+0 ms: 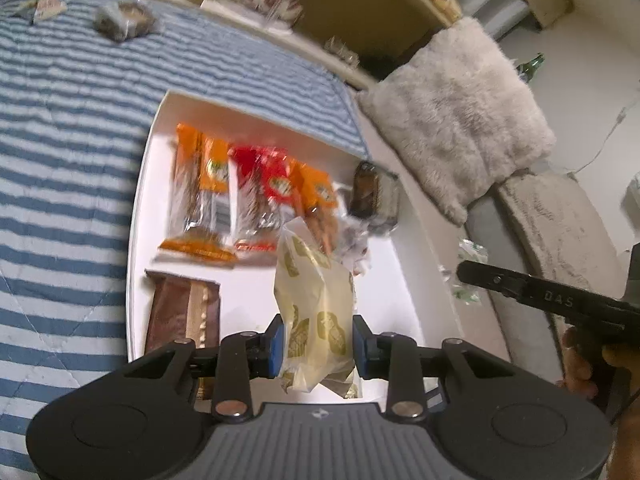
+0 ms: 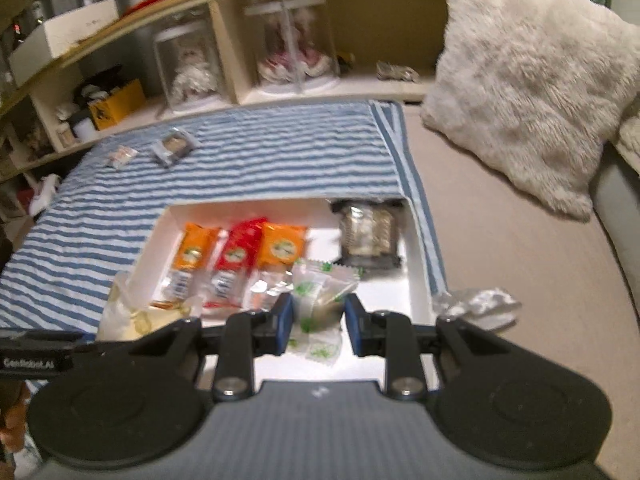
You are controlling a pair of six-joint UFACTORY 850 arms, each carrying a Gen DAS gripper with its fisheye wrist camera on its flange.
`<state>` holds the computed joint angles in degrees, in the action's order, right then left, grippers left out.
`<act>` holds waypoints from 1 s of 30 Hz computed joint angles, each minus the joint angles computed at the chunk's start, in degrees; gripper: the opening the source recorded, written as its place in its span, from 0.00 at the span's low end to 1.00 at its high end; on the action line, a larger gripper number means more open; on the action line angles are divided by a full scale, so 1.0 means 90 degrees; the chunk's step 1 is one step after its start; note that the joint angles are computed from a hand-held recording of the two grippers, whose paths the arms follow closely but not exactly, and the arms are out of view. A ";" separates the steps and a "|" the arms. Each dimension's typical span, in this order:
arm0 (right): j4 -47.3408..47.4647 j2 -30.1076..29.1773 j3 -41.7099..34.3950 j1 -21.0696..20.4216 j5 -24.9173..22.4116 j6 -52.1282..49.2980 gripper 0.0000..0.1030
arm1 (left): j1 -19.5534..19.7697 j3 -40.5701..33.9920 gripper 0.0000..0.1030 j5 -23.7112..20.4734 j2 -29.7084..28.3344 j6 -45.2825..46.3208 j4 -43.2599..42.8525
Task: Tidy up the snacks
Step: 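Carry the cream bag with the left gripper toward the box while the right gripper carries the clear bag, then open both grippers to drop the cream bag and clear green-dotted bag into the box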
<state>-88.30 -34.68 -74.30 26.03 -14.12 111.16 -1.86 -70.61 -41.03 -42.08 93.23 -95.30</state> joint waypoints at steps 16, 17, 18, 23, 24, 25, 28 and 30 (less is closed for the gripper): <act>0.3316 -0.0524 -0.0402 -0.0254 -0.0114 -0.3545 0.32 | -0.0113 -0.0216 0.46 0.0373 -0.0304 -0.0364 0.0573; 0.3317 -0.0581 -0.0485 -0.0269 -0.0144 -0.3560 0.32 | -0.0107 -0.0190 0.49 0.0406 -0.0267 -0.0348 0.0586; 0.3348 -0.0651 -0.0581 -0.0292 -0.0164 -0.3603 0.32 | -0.0095 -0.0142 0.51 0.0393 -0.0220 -0.0222 0.0538; 0.3716 -0.1078 -0.1198 -0.0349 -0.0498 -0.4155 0.32 | -0.0103 0.0084 0.58 0.0607 0.0054 0.0458 0.0250; 0.3757 -0.1149 -0.1301 -0.0358 -0.0553 -0.4234 0.32 | -0.0102 0.0125 0.59 0.0655 0.0103 0.0592 0.0161; 0.3774 -0.1214 -0.1394 -0.0375 -0.0573 -0.4278 0.32 | -0.0095 0.0146 0.59 0.0685 0.0137 0.0670 0.0111; 0.3804 -0.1339 -0.1573 -0.0436 -0.0520 -0.4304 0.36 | -0.0075 0.0190 0.59 0.0740 0.0208 0.0746 0.0064; 0.3542 -0.1347 -0.1595 -0.0421 -0.0651 -0.3947 0.50 | -0.0067 0.0220 0.59 0.0797 0.0255 0.0808 0.0000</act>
<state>-56.42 -46.81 -88.65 22.24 -19.98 75.64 -2.46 -68.63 -33.86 -39.79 100.50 -95.30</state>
